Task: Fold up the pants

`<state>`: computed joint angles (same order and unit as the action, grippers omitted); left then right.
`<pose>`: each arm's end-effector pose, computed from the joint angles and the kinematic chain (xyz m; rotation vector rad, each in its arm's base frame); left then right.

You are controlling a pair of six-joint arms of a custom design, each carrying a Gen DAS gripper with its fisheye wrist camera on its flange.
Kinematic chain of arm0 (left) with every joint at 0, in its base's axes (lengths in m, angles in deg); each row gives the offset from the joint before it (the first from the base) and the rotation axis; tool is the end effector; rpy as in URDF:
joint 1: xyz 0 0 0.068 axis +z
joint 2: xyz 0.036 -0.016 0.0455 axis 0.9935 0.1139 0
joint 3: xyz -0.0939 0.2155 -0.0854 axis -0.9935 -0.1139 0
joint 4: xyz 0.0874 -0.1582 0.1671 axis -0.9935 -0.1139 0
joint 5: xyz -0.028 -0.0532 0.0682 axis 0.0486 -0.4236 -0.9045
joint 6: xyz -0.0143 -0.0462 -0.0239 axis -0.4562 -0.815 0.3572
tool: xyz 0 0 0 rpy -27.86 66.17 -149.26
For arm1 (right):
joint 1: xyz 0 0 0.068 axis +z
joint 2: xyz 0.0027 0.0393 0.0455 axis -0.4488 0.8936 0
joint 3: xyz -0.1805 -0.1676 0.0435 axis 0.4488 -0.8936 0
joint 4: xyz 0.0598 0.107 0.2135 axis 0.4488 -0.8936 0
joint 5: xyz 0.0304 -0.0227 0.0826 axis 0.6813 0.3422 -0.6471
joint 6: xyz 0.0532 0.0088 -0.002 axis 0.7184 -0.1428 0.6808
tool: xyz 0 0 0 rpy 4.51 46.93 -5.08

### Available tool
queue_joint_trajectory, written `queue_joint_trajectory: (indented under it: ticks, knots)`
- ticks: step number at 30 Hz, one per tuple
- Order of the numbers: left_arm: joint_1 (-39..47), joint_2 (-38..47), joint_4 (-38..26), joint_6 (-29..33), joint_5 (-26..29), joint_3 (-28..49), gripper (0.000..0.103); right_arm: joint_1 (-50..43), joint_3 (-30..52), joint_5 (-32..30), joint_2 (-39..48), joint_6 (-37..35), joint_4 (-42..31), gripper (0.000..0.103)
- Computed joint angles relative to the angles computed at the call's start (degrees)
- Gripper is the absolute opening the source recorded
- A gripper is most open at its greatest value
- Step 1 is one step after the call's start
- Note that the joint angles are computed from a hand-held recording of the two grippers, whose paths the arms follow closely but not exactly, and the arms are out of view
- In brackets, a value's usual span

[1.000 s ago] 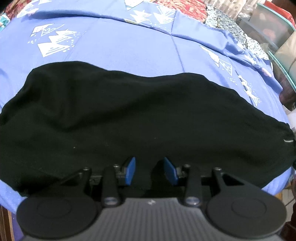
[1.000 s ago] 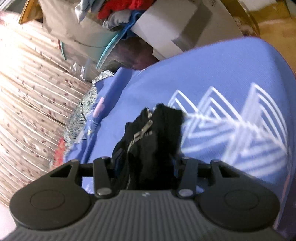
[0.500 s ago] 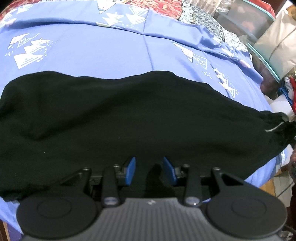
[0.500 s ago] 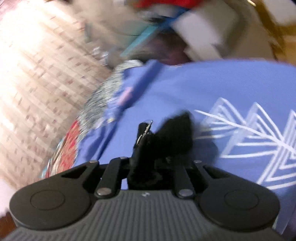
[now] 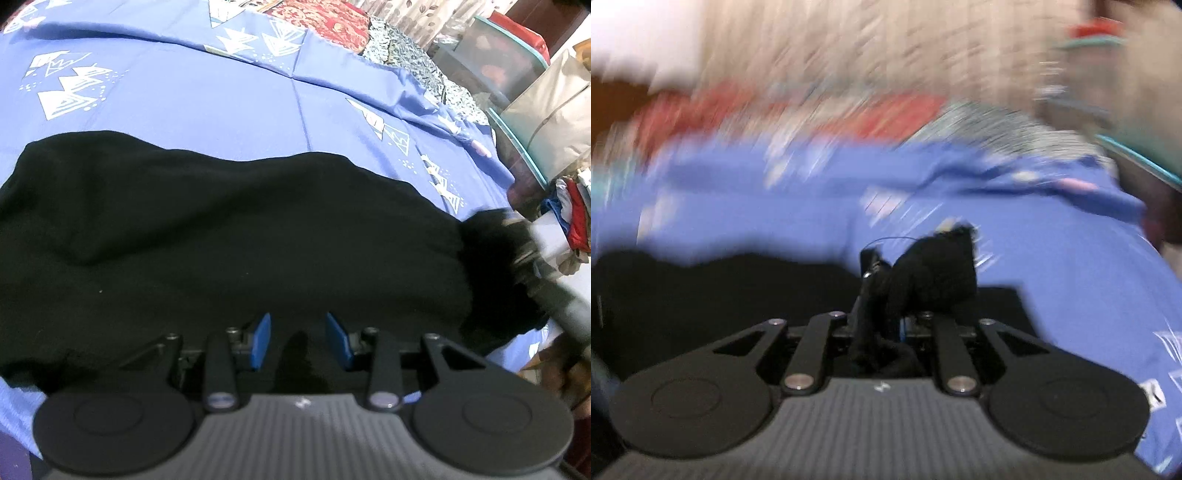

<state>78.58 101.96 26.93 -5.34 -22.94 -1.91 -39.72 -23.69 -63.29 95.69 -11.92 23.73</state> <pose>0.1717 -0.0208 0.0632 -0.5026 2.4679 -0.4851 0.2915 -0.0458 0.0776 -0.7133 2.0832 0.2927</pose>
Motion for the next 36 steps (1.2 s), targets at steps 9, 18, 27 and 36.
queue_joint_trajectory:
  ticks: [9, 18, 27, 36]
  knots:
    - [0.1, 1.0, -3.2, 2.2, 1.0, 4.2, 0.036, 0.8, -10.9, -0.4, -5.5, -16.8, 1.7, 0.061]
    - [-10.5, 17.5, -7.0, 1.8, 2.4, 27.1, 0.045, -10.8, -4.1, -7.8, -3.3, 3.5, 3.2, 0.060]
    - [-21.8, 36.7, -14.0, 1.5, -4.4, 46.6, 0.034, -16.2, 13.1, -1.7, 12.9, 21.9, -5.3, 0.044]
    - [-24.4, 32.6, -11.0, 5.6, -9.6, 41.0, 0.037, -10.6, 1.6, 8.1, 7.2, 16.5, 7.5, 0.046]
